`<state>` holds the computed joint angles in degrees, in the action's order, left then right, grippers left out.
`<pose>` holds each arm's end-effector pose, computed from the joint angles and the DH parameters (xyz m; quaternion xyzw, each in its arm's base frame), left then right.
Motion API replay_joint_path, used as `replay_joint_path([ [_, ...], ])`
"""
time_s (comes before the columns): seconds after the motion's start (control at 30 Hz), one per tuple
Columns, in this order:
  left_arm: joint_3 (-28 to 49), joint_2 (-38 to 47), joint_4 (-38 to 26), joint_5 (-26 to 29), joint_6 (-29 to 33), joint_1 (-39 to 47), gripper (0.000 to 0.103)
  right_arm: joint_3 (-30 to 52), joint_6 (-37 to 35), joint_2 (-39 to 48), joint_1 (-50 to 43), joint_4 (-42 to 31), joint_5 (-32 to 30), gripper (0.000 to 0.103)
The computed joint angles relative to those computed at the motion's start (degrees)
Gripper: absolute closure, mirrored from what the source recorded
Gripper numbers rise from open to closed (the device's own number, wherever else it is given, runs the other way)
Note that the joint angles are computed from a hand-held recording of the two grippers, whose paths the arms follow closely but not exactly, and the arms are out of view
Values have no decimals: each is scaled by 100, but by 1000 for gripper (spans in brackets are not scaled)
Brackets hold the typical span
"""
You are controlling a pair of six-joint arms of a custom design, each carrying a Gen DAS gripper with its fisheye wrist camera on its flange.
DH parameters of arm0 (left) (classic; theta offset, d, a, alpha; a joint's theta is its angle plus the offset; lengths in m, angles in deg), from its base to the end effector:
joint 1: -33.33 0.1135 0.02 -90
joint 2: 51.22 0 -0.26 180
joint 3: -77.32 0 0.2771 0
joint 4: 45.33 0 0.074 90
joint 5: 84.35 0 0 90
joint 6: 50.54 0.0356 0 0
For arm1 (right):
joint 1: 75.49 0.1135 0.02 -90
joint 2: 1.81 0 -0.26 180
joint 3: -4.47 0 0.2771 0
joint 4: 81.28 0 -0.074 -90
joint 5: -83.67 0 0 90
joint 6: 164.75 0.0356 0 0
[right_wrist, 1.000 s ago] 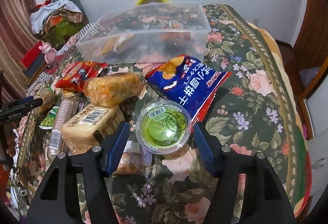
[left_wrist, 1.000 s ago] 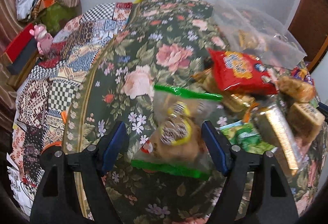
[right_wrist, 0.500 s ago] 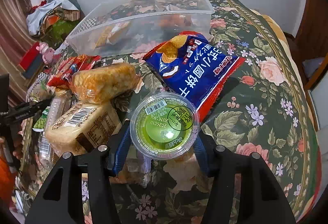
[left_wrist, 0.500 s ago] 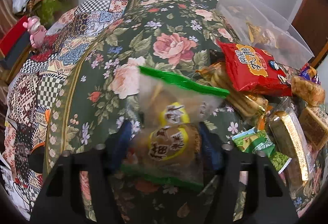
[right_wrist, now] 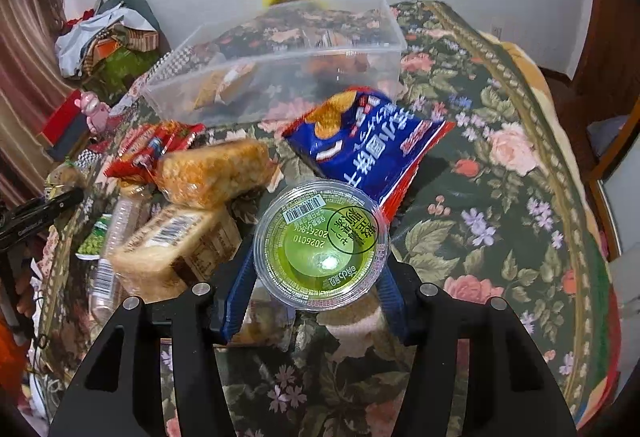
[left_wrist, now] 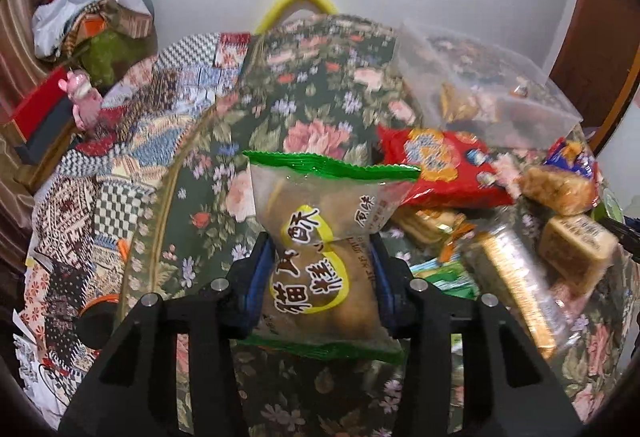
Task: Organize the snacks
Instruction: 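Lower the cake bag with left tool while right tool lowers jelly cup into box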
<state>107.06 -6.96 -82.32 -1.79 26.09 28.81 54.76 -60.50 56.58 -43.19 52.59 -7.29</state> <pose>0.1699 -0.0088 0.1399 -0.0940 0.9377 0.0094 0.3344 0.1874 0.1192 0.2070 -0.1518 0.9395 0.1287 0.2790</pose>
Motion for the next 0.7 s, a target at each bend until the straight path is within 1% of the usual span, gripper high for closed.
replay_joint_path([
  [0.07,90,-307,-295,-31,-90,-135,57,82,-43,-126,-12,-78,21,51],
  [0.13,230,-504,-526,-179,-194,-376,57,171,-74,-227,-27,-134,38,51],
  [0.3,615,-589,-782,-478,-421,-933,57,450,-148,-292,-81,-177,72,51],
  [0.47,934,-358,-698,-683,-595,-1358,57,742,-237,-193,-163,-61,71,51],
  [0.7,1405,460,-156,-676,-655,-1575,57,1064,-302,65,-242,242,-17,51],
])
